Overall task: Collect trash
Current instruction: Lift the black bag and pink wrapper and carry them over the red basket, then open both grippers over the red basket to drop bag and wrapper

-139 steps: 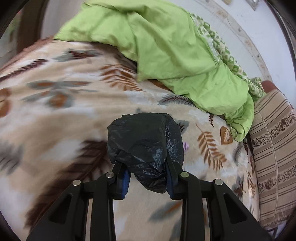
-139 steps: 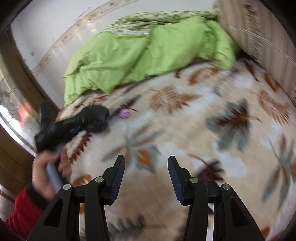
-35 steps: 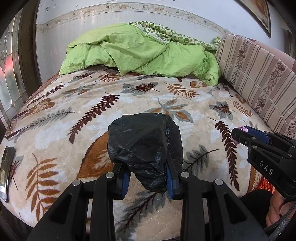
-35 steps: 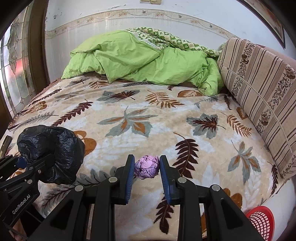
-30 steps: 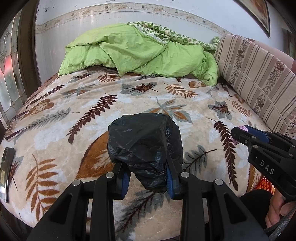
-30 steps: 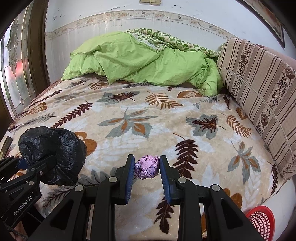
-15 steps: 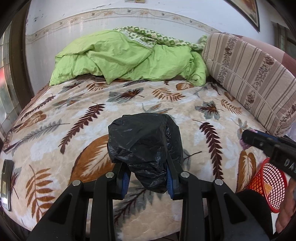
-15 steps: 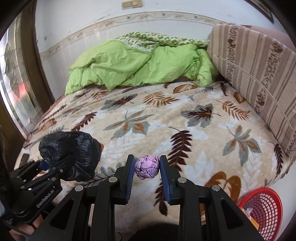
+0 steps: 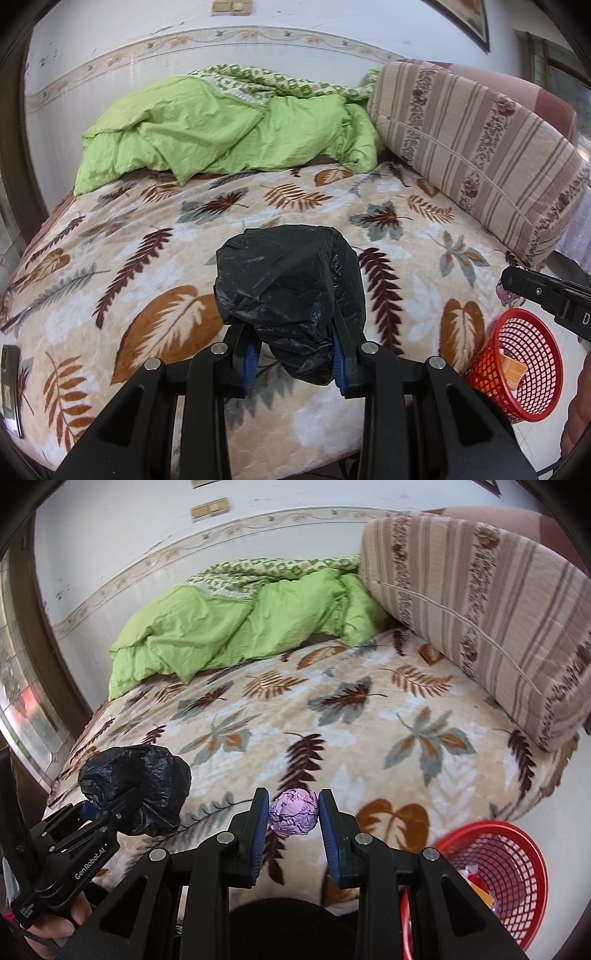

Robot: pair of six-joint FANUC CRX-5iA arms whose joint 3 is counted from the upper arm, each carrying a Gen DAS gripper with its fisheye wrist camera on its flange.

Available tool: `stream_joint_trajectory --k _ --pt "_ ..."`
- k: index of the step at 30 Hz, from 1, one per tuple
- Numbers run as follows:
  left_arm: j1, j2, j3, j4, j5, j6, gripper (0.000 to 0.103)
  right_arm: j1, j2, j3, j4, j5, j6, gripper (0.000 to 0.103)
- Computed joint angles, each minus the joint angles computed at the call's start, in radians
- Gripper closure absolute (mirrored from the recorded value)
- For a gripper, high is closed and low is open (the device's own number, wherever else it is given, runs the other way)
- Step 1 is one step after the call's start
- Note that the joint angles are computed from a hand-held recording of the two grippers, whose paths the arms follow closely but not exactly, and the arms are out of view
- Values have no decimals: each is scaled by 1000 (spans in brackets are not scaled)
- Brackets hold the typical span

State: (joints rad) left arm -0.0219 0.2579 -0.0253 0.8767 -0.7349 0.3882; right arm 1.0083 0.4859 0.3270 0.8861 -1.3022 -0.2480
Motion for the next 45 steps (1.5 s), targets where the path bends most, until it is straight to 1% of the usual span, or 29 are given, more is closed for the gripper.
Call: stream_joint_trajectory --k 11,17,23,26,29,34,36,38,40,41,42,43,45 --pt "-44 -28 -22 22 -26 -53 72 40 -93 -120 22 -74 -131 74" --pt "-70 -35 -20 28 -66 -82 72 68 -145 -185 15 -124 -207 74" --pt "-99 -33 7 24 -185 -122 72 105 -207 -258 -6 -188 -304 74" --pt "-118 -7 63 -8 -299 -118 71 128 -242 -298 -23 -229 -359 74" --pt "-147 18 110 -45 -389 -117 71 154 -279 -342 -45 -268 -426 74" --pt "-204 78 197 -120 -556 -60 71 191 -329 -402 -88 -323 -520 74" --pt "-226 90 208 -140 -588 -48 71 203 -348 -424 -108 -335 -552 73" --pt "-248 90 203 -162 -590 -49 68 215 -363 -444 -129 -348 -581 73" --pt "-268 92 201 -189 -579 -37 52 221 -370 -455 -144 -354 -598 72" --pt "-272 93 199 -194 -576 -29 49 224 -378 -465 -153 -348 -608 70" --pt "-276 99 203 -198 -578 -13 46 225 -382 -471 -162 -345 -616 64" --pt "-278 103 208 -202 -581 -1 46 226 -385 -477 -170 -345 -629 57" --pt "-274 109 216 -202 -592 15 45 231 -388 -482 -178 -349 -647 56"
